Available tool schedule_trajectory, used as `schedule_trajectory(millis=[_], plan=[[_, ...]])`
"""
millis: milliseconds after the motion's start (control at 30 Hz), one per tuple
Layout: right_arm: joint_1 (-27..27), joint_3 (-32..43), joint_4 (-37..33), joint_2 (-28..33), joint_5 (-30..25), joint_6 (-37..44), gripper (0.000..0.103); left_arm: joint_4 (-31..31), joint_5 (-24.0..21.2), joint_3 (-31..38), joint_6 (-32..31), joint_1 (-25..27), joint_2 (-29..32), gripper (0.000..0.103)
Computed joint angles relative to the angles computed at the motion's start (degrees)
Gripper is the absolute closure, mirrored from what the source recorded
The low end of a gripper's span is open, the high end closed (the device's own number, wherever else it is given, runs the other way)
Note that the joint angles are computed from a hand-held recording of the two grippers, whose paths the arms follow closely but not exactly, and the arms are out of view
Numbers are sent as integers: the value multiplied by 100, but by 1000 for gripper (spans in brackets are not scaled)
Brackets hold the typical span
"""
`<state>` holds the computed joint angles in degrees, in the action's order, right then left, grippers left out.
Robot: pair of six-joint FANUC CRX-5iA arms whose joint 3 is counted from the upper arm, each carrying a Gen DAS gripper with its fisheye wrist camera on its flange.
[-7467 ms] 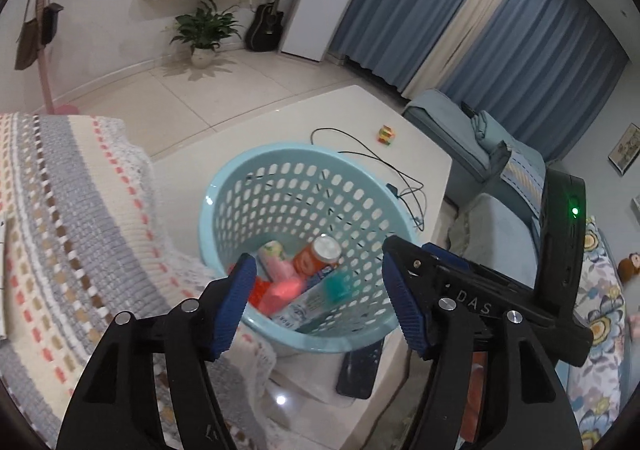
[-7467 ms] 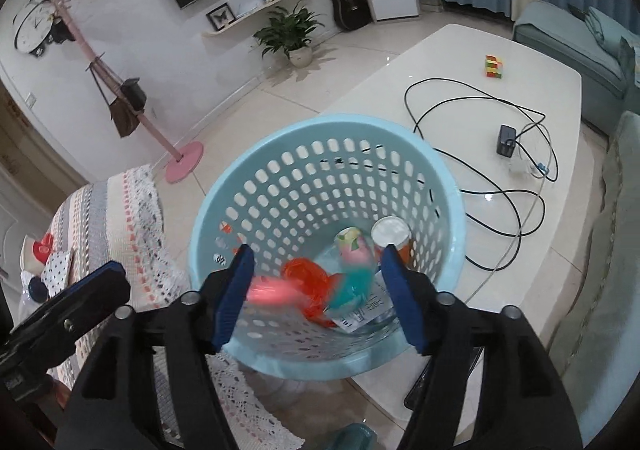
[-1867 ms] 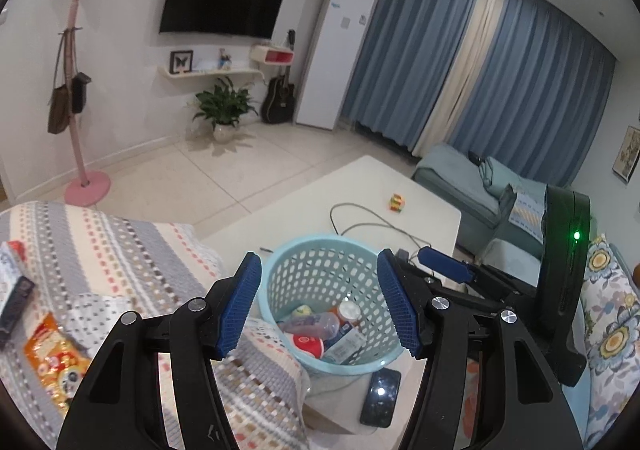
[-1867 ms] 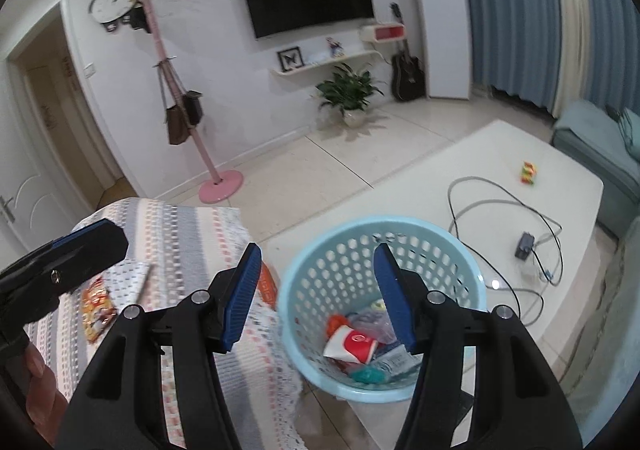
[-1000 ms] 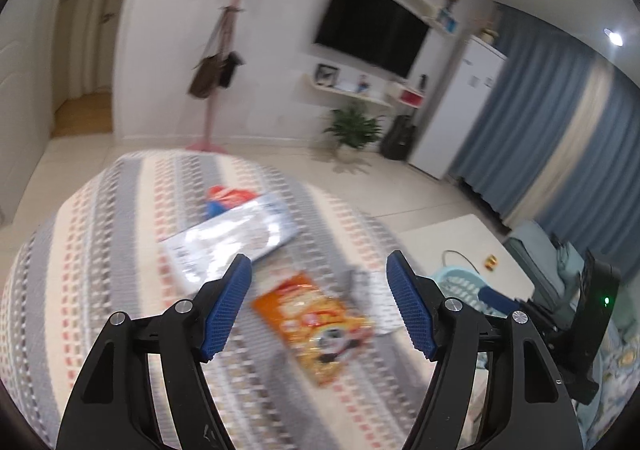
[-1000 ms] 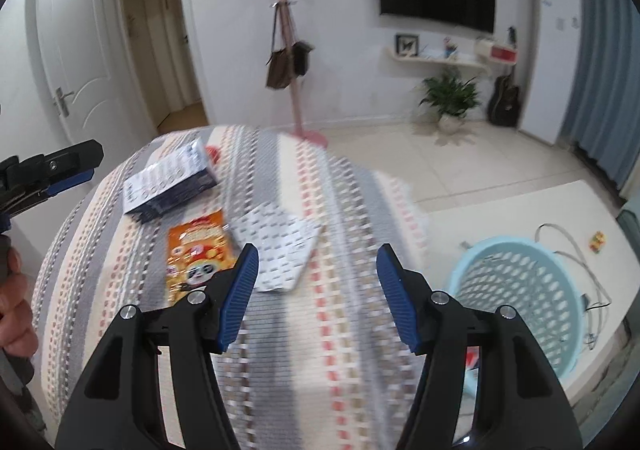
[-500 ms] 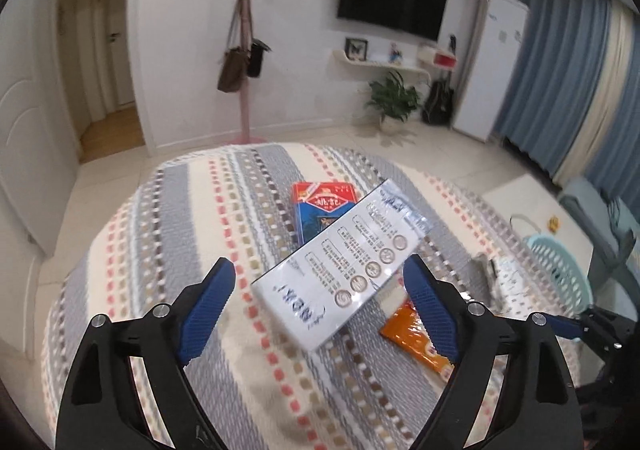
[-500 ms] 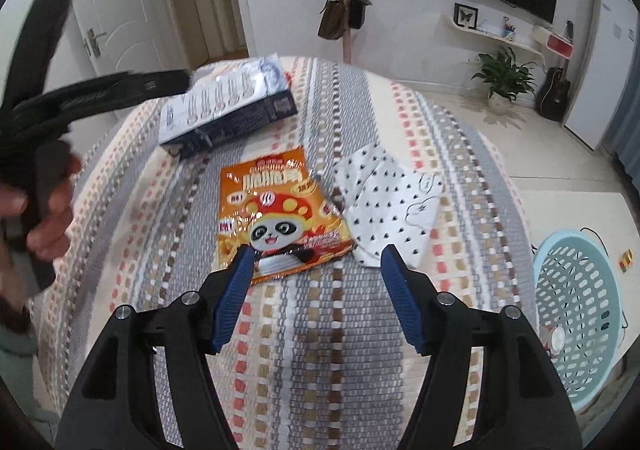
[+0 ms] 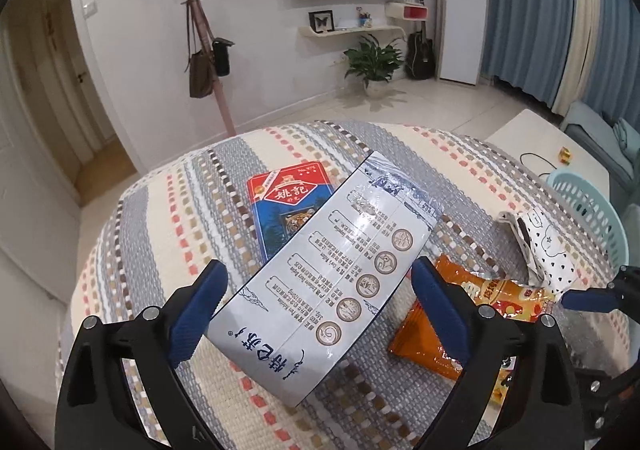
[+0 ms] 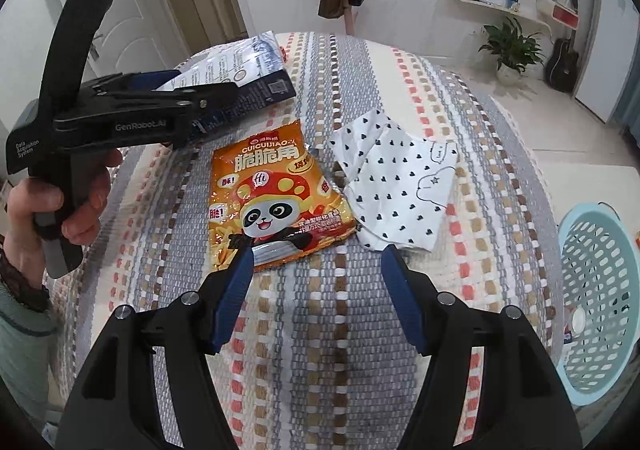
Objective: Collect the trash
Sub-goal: 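Grasp the white milk box with the left tool while the right tool grasps the orange snack bag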
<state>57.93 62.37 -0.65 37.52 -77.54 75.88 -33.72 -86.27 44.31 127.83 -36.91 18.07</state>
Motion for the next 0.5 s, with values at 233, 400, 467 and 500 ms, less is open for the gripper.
schedule_trajectory(millis=[233, 400, 467, 500], plan=[[155, -54, 189, -65, 337, 230, 37, -408, -398, 241, 79, -319, 77, 55], [224, 678, 122, 358, 38, 396, 35, 270, 336, -632, 823, -51, -634, 75], [250, 1128, 126, 642, -208, 447, 35, 338, 425, -798, 928, -3, -736, 61], [272, 1218, 156, 713, -250, 450, 35, 328, 436, -825, 924, -11, -746, 46]])
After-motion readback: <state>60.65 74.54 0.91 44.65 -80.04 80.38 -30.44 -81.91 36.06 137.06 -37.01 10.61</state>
